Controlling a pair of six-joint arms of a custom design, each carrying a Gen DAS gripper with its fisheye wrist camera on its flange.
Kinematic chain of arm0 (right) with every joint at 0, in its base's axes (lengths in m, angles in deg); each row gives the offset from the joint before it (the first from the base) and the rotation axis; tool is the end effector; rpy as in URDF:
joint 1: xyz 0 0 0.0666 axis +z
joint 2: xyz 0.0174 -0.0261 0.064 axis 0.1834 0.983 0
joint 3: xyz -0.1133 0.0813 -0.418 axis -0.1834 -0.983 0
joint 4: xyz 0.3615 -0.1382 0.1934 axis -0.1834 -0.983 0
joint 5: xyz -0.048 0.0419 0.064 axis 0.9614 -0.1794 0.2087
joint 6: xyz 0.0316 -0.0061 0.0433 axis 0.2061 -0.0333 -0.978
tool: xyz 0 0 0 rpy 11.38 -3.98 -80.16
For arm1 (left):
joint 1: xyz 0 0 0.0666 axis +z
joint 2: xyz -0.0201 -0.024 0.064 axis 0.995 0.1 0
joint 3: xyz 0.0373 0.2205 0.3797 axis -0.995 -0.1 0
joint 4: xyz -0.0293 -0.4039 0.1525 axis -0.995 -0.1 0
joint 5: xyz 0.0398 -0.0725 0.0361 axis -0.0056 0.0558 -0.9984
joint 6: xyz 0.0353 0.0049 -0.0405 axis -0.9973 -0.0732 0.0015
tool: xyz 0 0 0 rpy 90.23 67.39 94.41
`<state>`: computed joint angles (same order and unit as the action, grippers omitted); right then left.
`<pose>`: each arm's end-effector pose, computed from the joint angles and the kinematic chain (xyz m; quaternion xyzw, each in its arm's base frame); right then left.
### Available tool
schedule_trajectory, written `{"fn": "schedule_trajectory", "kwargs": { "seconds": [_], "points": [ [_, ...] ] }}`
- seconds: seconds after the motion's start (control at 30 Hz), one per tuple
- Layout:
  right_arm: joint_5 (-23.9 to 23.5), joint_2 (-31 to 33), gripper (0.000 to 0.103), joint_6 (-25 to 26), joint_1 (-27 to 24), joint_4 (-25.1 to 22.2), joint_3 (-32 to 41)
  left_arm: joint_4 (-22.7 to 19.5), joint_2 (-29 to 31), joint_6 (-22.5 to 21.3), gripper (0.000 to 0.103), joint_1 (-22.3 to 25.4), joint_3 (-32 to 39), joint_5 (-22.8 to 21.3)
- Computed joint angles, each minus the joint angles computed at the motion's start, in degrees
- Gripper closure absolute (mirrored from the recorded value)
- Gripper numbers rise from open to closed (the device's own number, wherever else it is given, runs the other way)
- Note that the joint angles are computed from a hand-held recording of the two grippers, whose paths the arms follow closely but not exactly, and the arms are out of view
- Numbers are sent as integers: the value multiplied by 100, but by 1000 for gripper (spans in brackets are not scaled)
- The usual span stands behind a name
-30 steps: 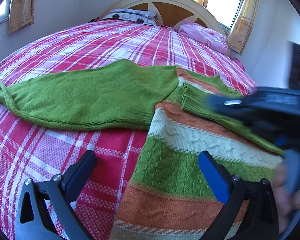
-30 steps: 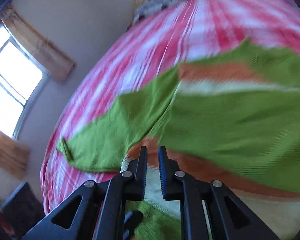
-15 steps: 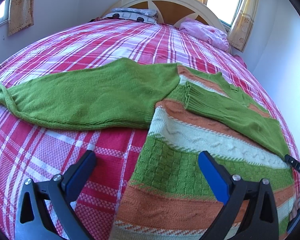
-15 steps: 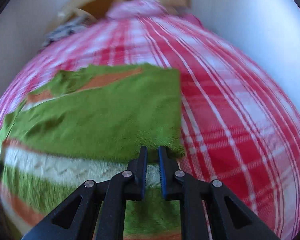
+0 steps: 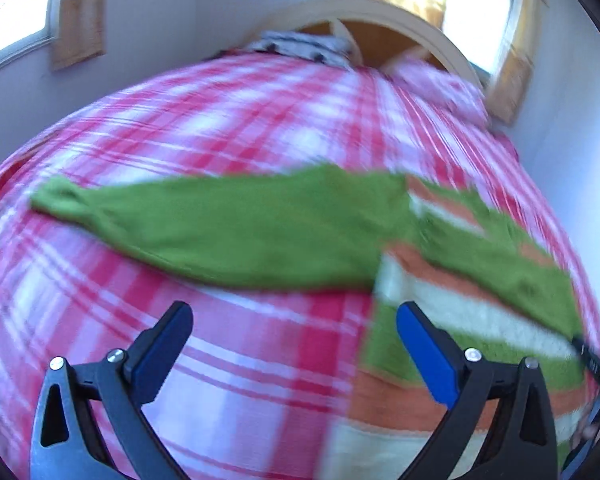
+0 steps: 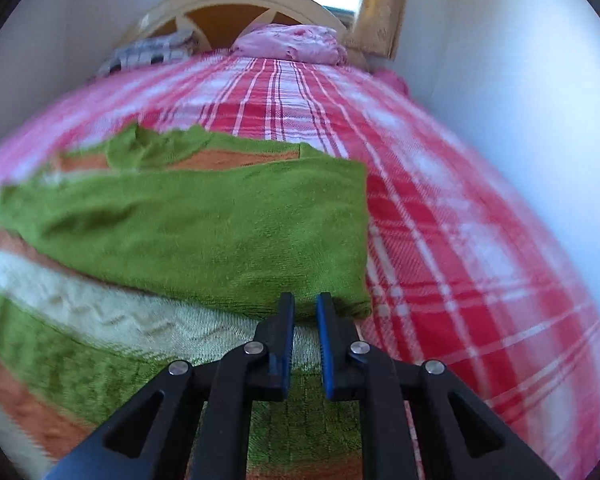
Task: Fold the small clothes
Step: 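Grasp the other green sleeve cuff with the left gripper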
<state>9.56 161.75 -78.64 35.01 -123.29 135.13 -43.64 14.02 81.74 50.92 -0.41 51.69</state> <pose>0.4680 0.2054 0.4884 -0.0910 0.9258 0.0277 0.3660 0.3273 -0.1903 0.5095 -0.3059 0.8705 0.0306 0.3844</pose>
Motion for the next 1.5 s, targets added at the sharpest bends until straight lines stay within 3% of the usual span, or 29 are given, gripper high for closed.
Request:
{"fn": "schedule_trajectory", "kwargs": {
  "seconds": [0.07, 0.13, 0.3, 0.33, 0.4, 0.47, 0.53, 0.6, 0.63, 0.7, 0.8, 0.83, 0.9, 1.07, 1.13, 1.17, 1.2, 1.23, 1.33, 1.4, 1.5],
  "points": [
    [-255, 25, 91, -159, -63, 79, -16, -231, -255, 147, 0, 333, 4, -83],
    [-208, 52, 91, -144, -37, 75, 2, -551, -354, 265, 0, 795, 97, -42],
    [113, 89, 90, -9, 99, 15, 34, -2556, 444, 1106, 2, 2147, 748, 77],
    [73, 81, 90, -21, 83, 23, 26, -2694, 566, 1147, 4, 2302, 778, 139],
    [-60, 63, 90, -68, 33, 48, 7, -2647, 715, 1033, 16, 2622, 712, 460],
    [-136, 51, 90, -100, 7, 61, -9, -2372, 772, 820, 21, 2921, 542, 965],
    [-143, 59, 90, -105, 5, 67, -6, -2188, 724, 1002, 24, 2902, 460, 759],
    [-129, 59, 90, -97, 8, 68, -11, -2101, 714, 936, 43, 2890, 454, 765],
    [-136, 57, 90, -97, 4, 70, -14, -2003, 648, 981, 48, 2865, 398, 769],
    [-163, 53, 90, -121, -1, 77, -19, -2002, 523, 1233, 74, 2833, 305, 716],
    [-205, 60, 90, -147, -10, 92, -14, -1327, -117, 1231, 85, 2843, -95, 974],
    [-191, 47, 90, -153, -4, 96, -31, -1112, -383, 1258, 85, 2814, -288, 1031],
    [-183, 50, 90, -146, -5, 96, -30, -1083, -712, 1496, 85, 2674, -507, 1000],
    [-179, 51, 90, -138, -5, 96, -29, -2480, -1101, 2531, 82, 2053, -746, 703],
    [-176, 54, 90, -136, -4, 98, -27, -2785, -1246, 2789, 69, 1890, -803, 565],
    [-170, 56, 90, -133, -2, 98, -25, -2802, -1352, 2903, 49, 1858, -843, 512],
    [-174, 56, 90, -133, -5, 96, -26, -2668, -1520, 2931, 30, 1846, -902, 434],
    [-174, 56, 90, -133, -5, 96, -26, -2339, -1699, 2806, 26, 1904, -990, 328],
    [-180, 53, 90, -141, -3, 98, -27, -1176, -2124, 2304, 24, 1863, -1208, 129],
    [-168, 57, 90, -136, 2, 94, -23, -534, -2213, 1999, 16, 1923, -1327, 196],
    [-186, 52, 90, -139, -7, 98, -28, -357, -1828, 1863, 16, 2253, -1258, 471]
  ]
}}
